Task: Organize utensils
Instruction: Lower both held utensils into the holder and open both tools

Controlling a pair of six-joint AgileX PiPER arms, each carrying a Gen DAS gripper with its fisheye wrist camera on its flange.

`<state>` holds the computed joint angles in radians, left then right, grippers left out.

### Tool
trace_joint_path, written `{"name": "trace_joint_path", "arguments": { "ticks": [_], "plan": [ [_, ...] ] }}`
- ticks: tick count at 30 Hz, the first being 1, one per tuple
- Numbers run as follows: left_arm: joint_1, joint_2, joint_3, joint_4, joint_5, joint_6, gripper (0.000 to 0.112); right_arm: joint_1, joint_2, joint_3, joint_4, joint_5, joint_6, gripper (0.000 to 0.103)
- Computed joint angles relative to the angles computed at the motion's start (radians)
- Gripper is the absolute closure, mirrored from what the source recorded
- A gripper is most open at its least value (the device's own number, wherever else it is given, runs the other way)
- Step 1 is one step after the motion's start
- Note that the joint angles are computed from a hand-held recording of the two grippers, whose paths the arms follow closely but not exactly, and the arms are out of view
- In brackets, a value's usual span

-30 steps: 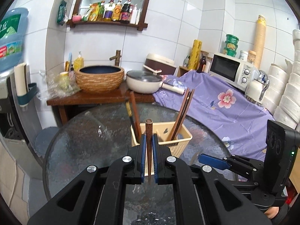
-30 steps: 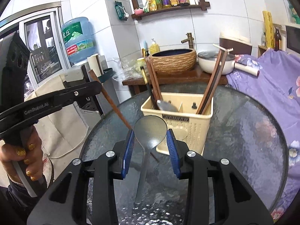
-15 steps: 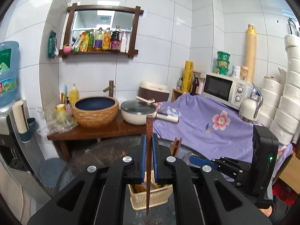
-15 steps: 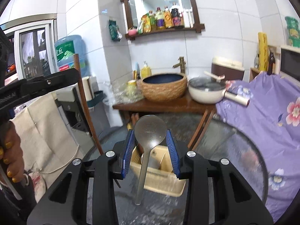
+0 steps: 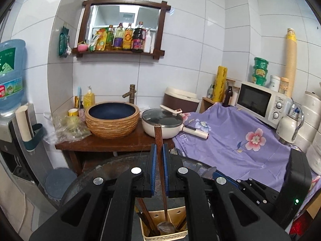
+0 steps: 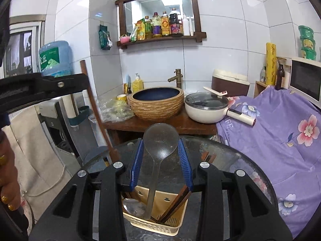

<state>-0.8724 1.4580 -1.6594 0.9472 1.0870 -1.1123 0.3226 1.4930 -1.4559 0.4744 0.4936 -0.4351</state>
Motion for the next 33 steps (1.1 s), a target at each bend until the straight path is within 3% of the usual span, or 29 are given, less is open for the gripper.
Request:
{"name": "trace_joint_path", "arguments": {
  "ticks": [22,30,32,33],
  "plan": [
    [0.112,-0.043,0.344,-0.113,-0.204,-0.115,0.107,0.037,0.025,0.301,0.081,-0.252,-0.178,0.067],
    [0.111,-0.025,0.417,-0.120,-0.247,-0.140,0.107,0.057,0.030,0.347,-0.006,-0.290,-0.113,0.067],
    [0.111,-0.020,0.430,-0.121,-0.258,-0.142,0.107,0.058,0.032,0.356,-0.007,-0.294,-0.117,0.064],
    [0.107,-0.019,0.439,-0.109,-0.259,-0.154,0.106,0.057,0.033,0.360,-0.008,-0.294,-0.118,0.058]
  ]
}}
